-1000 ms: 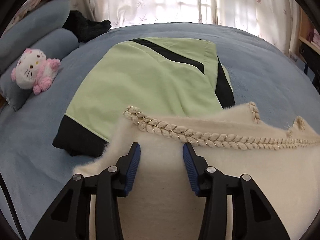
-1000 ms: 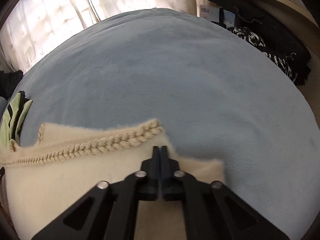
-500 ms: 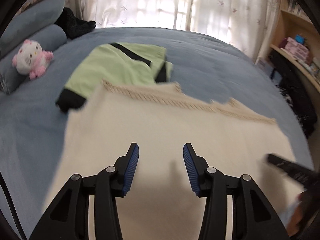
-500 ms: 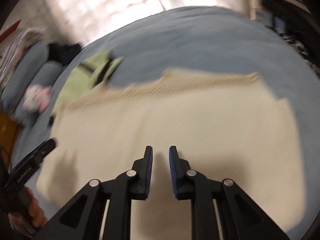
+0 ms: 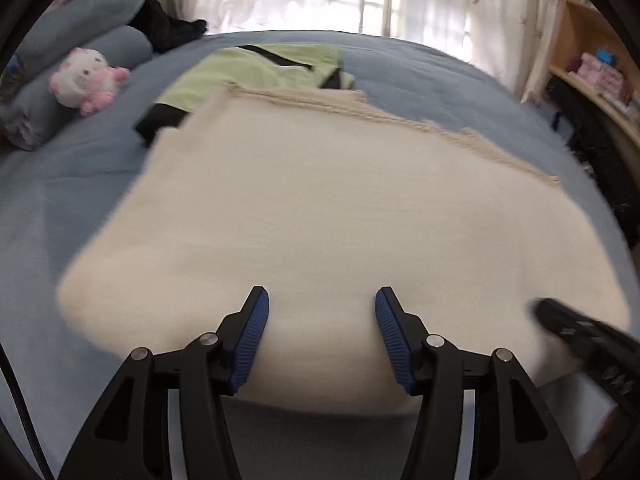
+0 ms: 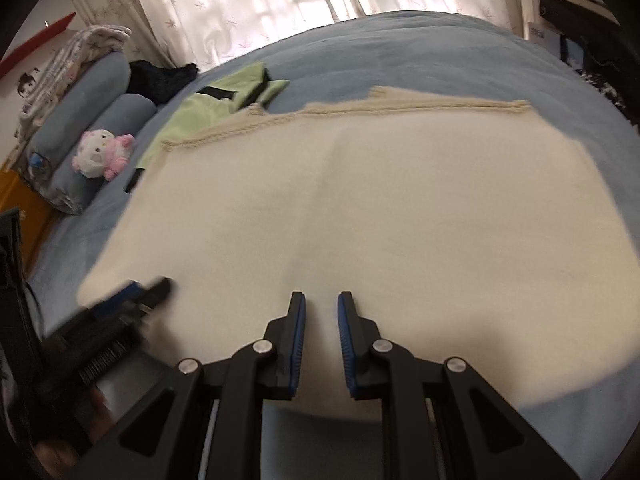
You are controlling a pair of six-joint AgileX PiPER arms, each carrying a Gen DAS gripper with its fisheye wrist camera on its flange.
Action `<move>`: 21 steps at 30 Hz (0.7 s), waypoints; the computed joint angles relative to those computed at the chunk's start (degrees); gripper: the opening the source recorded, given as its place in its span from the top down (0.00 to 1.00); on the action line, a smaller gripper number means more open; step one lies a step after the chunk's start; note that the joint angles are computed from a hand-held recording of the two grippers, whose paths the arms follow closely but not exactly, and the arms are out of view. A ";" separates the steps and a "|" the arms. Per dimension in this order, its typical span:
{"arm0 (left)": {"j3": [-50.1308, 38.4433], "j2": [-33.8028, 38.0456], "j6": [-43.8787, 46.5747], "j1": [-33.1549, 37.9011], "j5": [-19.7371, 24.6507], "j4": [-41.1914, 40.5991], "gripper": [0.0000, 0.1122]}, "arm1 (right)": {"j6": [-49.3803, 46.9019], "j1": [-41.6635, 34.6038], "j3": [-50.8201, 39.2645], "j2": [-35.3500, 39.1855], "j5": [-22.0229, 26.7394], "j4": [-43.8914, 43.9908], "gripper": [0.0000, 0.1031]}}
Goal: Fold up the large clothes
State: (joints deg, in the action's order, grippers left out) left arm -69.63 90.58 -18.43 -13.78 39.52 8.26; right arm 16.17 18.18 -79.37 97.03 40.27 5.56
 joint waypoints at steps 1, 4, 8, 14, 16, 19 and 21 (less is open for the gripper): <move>0.20 -0.21 0.25 1.12 0.47 0.26 0.52 | 0.72 -0.49 1.11 -0.98 0.16 -1.35 0.87; 1.35 -0.94 1.24 4.63 0.63 0.25 0.52 | 1.81 -5.26 5.96 -4.91 0.89 -3.89 0.87; 1.79 -1.66 1.21 7.40 1.10 1.42 0.52 | 3.27 -11.89 10.15 -8.28 1.05 -7.05 0.88; -1.05 0.21 -0.44 8.46 3.23 3.97 0.52 | 6.65 -17.28 11.64 -10.42 2.51 -9.64 0.88; -1.37 0.50 -0.28 8.71 3.38 4.21 0.52 | 13.26 -14.75 11.02 -10.37 4.44 -18.72 0.88; -0.94 0.29 0.83 9.33 3.17 3.14 0.52 | 13.47 -14.76 11.69 -9.79 4.35 -19.22 0.88; -0.78 0.13 1.29 9.67 3.07 2.43 0.52 | 13.68 -14.72 11.55 -9.33 4.47 -19.28 0.87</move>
State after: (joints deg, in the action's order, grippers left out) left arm -70.41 90.72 -17.14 -4.11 42.58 10.69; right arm 29.85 3.46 -67.82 87.70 44.74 -13.72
